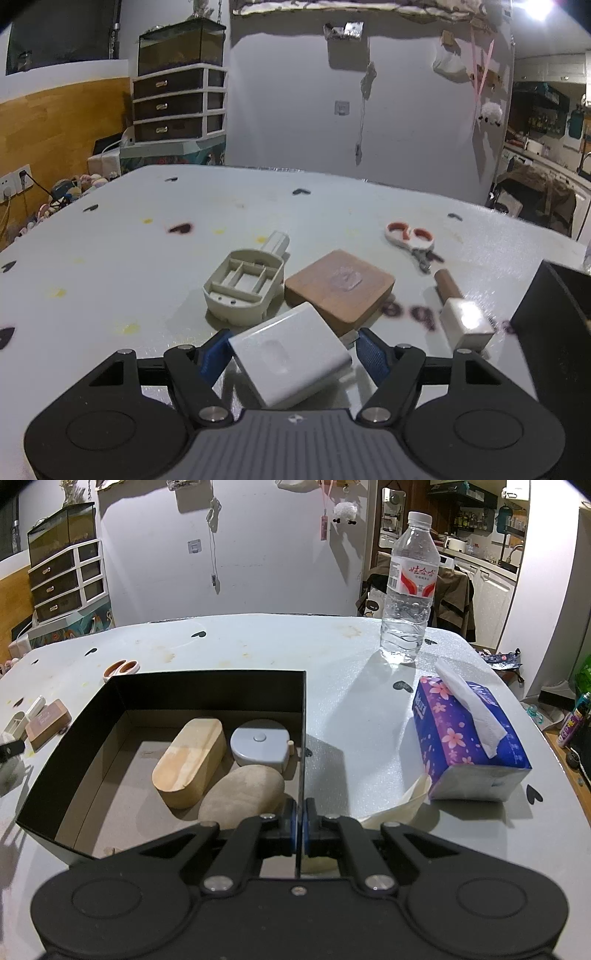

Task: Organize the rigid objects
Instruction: 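Move the left gripper to the white cube charger and grasp it, then carry the white charger with the left gripper into the black box and release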

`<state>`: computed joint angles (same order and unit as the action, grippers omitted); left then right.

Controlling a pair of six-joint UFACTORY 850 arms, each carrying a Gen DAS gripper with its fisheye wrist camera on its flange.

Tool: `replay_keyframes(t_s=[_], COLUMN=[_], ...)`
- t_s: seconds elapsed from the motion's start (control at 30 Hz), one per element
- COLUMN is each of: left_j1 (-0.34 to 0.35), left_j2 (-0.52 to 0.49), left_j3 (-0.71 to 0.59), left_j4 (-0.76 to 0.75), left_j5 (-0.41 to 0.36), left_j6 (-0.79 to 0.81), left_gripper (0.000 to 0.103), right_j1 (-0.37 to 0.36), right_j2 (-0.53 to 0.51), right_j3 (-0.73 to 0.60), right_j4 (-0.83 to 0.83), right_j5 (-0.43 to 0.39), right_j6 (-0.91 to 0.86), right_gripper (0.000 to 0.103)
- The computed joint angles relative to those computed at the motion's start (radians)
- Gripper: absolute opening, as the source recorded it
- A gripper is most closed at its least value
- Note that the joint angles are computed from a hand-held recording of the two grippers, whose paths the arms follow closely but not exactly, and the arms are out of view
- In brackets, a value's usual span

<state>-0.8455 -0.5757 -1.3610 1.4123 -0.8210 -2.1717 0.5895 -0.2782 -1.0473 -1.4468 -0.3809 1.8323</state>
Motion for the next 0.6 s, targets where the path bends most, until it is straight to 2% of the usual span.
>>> replay_keyframes(t_s=[0.17,0.23,0.27,0.47,0.5,0.57,0.6], left_j1=[-0.013,-0.019,-0.019,-0.018,-0.017,-0.014,-0.014], left_j2=[0.028,0.032,0.026,0.017,0.017,0.017,0.014], left_j3=[0.010,0.010,-0.002,-0.018,-0.018,-0.016,-0.016], left_j4=[0.074,0.121,0.110,0.098,0.095,0.078,0.074], left_j5=[0.012,0.023,0.023,0.031,0.040,0.049,0.049], left_j6=[-0.033,-0.048,-0.023,0.000,0.001,0.005,0.006], left_gripper=[0.073,0.039,0.033,0.036,0.040,0.058,0.063], right_j1=[0.000,-0.001,0.000,-0.001,-0.001,-0.001,-0.002], right_j2=[-0.001,0.000,0.000,-0.001,-0.001,0.000,0.000], right_j3=[0.000,0.000,0.000,0.001,0.001,0.001,0.002], right_j4=[-0.001,0.000,-0.001,-0.006,-0.005,-0.006,-0.008], right_j5=[0.000,0.001,0.001,0.002,0.003,0.004,0.005], right_j6=[0.001,0.001,0.002,0.006,0.006,0.007,0.009], right_gripper=[0.004,0.004,0.004,0.004,0.004,0.004,0.004])
